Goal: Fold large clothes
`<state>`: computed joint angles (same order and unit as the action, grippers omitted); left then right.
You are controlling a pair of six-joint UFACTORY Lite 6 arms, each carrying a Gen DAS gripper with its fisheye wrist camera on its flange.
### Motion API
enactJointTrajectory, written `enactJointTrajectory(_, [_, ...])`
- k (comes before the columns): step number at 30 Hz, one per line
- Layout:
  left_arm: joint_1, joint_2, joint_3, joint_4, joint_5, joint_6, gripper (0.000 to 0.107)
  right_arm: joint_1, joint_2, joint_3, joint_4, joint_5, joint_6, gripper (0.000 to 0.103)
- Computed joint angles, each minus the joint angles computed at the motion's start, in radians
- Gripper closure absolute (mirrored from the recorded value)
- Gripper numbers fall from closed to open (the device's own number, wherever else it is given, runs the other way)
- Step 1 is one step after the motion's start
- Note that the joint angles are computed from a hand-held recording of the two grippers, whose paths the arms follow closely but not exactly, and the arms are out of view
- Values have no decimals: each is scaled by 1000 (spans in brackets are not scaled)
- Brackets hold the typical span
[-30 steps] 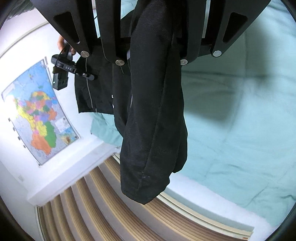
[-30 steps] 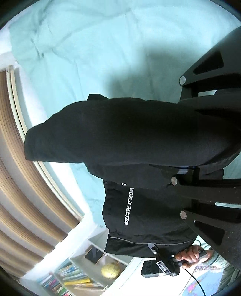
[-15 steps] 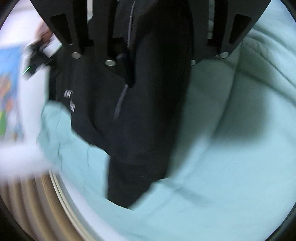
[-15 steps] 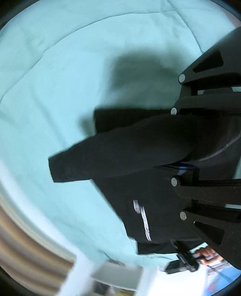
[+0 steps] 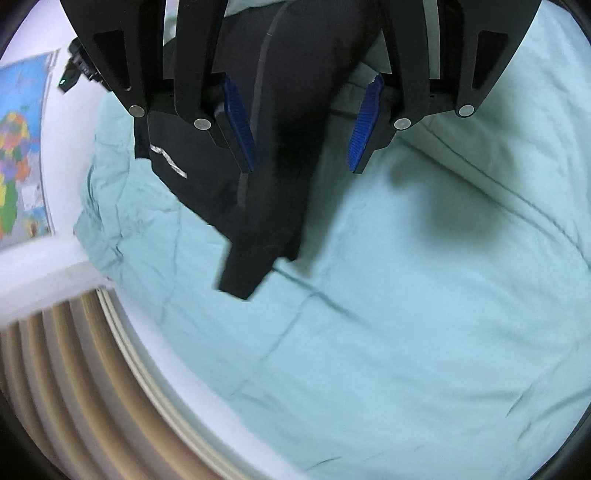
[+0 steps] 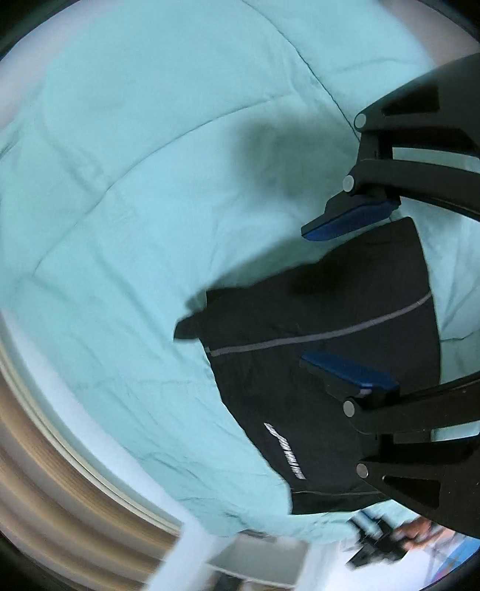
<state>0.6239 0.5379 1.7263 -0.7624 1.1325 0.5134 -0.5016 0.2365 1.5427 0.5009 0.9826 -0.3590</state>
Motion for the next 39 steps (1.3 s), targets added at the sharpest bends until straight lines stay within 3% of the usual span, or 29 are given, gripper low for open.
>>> enactJointTrajectory(4, [-111, -151, -104, 5, -19, 53, 53, 247, -145, -138, -164, -108, 177, 37])
enactJointTrajectory(7, [-248, -259, -263, 96, -132, 48, 53, 424, -151, -205, -324, -182, 339, 37])
enactJointTrajectory(13, [-490, -206, -412, 434, -391, -182, 54, 636, 2, -307, -636, -282, 661, 37])
enactJointTrajectory(16, [-558, -215, -399, 556, -417, -276, 54, 643, 10, -331, -666, -306, 728, 37])
enactJointTrajectory(20, [-586, -235, -361, 616, -381, -319, 53, 613, -7, -298, -601, -242, 712, 37])
enactJointTrajectory(28, [-566, -369, -247, 576, -252, -287, 53, 672, -231, -305, -588, -108, 793, 37])
enactJointTrajectory(39, [-501, -426, 1, 548, -24, -324, 53, 794, -300, -80, -637, 123, 964, 37])
